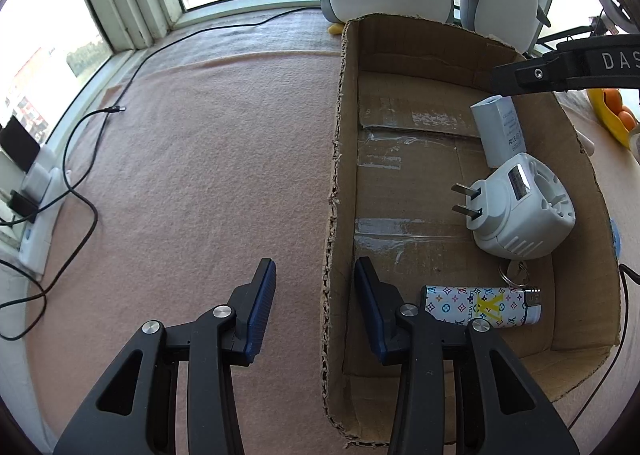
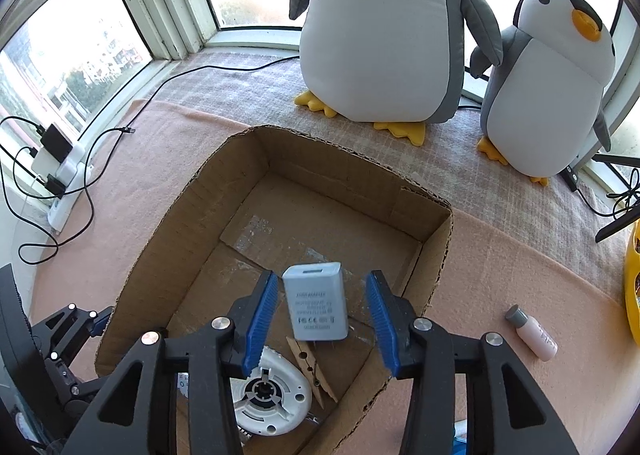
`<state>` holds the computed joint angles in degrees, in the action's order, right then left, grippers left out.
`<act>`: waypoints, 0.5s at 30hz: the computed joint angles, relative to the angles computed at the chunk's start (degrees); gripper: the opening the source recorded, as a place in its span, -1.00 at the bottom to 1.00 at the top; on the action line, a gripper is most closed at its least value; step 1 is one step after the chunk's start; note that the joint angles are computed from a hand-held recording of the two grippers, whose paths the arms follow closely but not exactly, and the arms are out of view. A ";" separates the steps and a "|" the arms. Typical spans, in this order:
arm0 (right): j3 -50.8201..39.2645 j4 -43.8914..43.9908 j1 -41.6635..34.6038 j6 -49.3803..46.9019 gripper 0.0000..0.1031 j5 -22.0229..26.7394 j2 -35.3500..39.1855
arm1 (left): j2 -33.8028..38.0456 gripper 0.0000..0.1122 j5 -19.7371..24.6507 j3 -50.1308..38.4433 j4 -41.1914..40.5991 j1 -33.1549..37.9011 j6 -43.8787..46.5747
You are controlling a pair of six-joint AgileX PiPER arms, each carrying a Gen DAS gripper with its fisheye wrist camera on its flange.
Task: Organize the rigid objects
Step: 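Carry the AC adapter into the box and open the right gripper, then move the right gripper to the pink-white lotion bottle and grasp it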
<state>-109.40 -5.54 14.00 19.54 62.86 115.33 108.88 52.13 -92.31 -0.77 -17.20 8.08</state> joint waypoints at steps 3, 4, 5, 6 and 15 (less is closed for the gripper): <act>0.81 0.04 -0.03 0.03 -0.15 -0.54 -0.83 | -0.11 -0.29 -0.11 0.18 -0.09 0.09 0.09; 1.05 0.49 -0.23 -0.09 -0.15 -0.69 -1.08 | -0.11 -0.29 -0.11 0.18 -0.09 0.09 0.09; 1.36 0.87 -0.43 -0.10 -0.15 -0.79 -1.39 | -0.16 -0.29 -0.15 0.26 -0.05 0.09 0.06; 1.70 1.21 -0.64 -0.12 -0.15 -0.93 -1.74 | -0.14 -0.29 -0.13 0.21 0.00 0.05 0.01; 6.46 1.84 -2.10 -0.51 -0.15 -1.69 -7.97 | -0.33 -0.29 -0.21 0.49 -0.38 0.44 0.48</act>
